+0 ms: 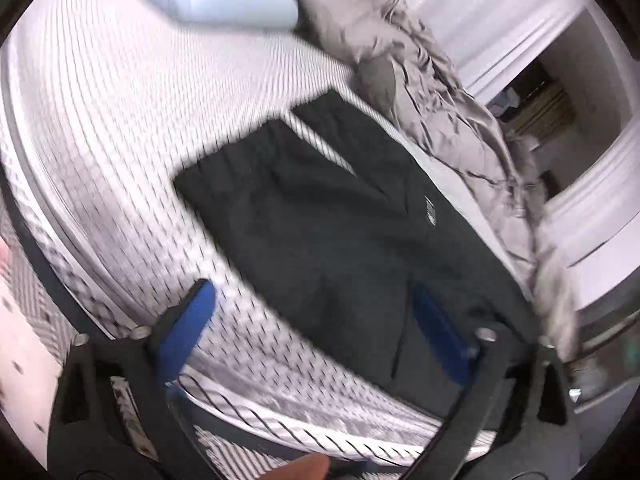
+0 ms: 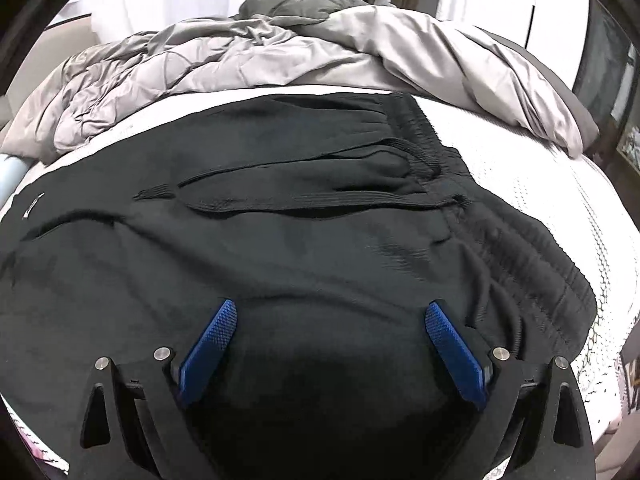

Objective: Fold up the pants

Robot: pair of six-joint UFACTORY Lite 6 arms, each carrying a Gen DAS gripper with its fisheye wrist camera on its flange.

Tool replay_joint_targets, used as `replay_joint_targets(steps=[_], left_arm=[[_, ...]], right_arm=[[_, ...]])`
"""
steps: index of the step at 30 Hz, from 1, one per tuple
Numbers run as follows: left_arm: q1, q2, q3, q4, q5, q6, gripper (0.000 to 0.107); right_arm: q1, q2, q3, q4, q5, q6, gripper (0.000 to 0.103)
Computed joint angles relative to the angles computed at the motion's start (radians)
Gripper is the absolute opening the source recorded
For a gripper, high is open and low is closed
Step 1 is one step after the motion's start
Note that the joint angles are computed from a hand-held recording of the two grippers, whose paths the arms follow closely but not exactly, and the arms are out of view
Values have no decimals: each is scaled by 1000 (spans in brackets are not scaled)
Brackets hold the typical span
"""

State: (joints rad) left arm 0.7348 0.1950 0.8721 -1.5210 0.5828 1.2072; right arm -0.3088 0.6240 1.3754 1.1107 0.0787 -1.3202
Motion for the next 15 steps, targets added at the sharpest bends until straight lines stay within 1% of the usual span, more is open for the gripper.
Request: replay_joint_targets(steps=[1, 2, 4, 6, 8, 10, 11, 12, 13, 14, 15], left_arm=[[4, 70, 50, -9, 20, 8, 80], [1, 103, 77, -4, 31, -1, 78], [-16, 158, 120, -61, 25, 57, 70], [-26, 174, 129, -93, 37, 93, 68], [-36, 204, 154, -116, 63, 114, 67], [-65, 236, 192, -112, 51, 101, 60], [-84, 258, 214, -119, 39, 99, 58], [-105, 284, 246, -116, 23, 81, 51], [-122, 300, 271, -115, 7, 69, 44], [-145, 316, 294, -132, -27, 75, 39], [-163, 325, 313, -131, -61, 57, 26]], right_arm=[[0, 4, 5, 12, 1, -17, 97], [4, 2, 1, 25, -2, -30, 97], [7, 2, -1, 51, -5, -56, 97], [10, -2, -8, 73, -7, -82, 97], [14, -9, -20, 176, -14, -189, 97], [15, -11, -25, 246, -14, -263, 97], [12, -11, -25, 245, -6, -264, 97], [5, -15, -26, 233, 15, -251, 97], [-3, -21, -29, 254, 35, -269, 97], [-16, -29, -34, 294, 67, -306, 97], [-49, -45, -40, 325, 141, -332, 97]])
